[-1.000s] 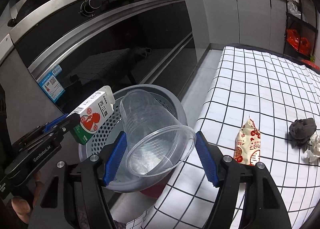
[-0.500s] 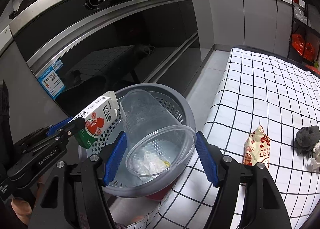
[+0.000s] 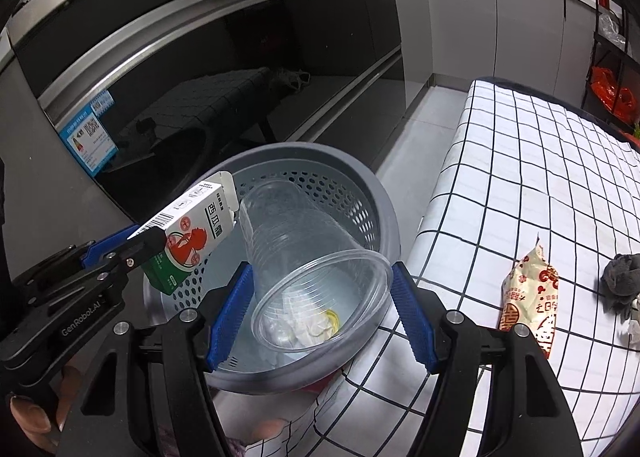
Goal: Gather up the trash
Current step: 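Carry cup and carton over the wastebasket and open both tools to drop them, then move both open tools back from the wastebasket toward the snack bag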
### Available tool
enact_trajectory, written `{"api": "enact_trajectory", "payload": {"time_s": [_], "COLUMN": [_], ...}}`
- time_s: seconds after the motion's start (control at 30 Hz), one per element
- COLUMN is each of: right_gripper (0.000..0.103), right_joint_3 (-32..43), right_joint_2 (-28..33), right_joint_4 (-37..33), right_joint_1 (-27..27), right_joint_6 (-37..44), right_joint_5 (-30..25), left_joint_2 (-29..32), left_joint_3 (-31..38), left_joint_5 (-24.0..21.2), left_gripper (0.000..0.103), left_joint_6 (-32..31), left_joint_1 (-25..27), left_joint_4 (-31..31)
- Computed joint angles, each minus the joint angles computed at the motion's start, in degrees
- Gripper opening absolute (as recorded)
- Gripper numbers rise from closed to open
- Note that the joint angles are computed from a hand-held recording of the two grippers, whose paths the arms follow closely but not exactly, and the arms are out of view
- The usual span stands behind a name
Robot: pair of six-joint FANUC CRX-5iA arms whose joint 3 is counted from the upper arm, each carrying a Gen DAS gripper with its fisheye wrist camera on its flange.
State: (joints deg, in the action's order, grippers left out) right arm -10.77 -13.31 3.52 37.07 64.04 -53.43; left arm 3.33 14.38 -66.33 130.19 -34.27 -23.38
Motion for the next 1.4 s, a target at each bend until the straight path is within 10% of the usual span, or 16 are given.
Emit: {"api": "enact_trajectory", "payload": {"time_s": [1.2, 1.4], "right_gripper": [0.071, 0.071], "right_joint_3": [-1.0, -2.3], "right_joint_2": [-1.4, -2.8], "right_joint_4": [-1.9, 0.5], "right_joint_1": [-1.6, -0.3], "right_joint_6": [0.2, -2.1], "right_joint_5": [0.5, 0.2], "left_joint_2": [0.3, -0.2], "left_joint_3": [0.2, 0.6], "left_joint_5": [-0.9, -1.3], "left_gripper": [0.031, 0.046], "left_joint_6": [0.5, 1.8], "left_joint_1": [-0.1, -1.4], "left_joint_4": [-0.6, -3.3]}}
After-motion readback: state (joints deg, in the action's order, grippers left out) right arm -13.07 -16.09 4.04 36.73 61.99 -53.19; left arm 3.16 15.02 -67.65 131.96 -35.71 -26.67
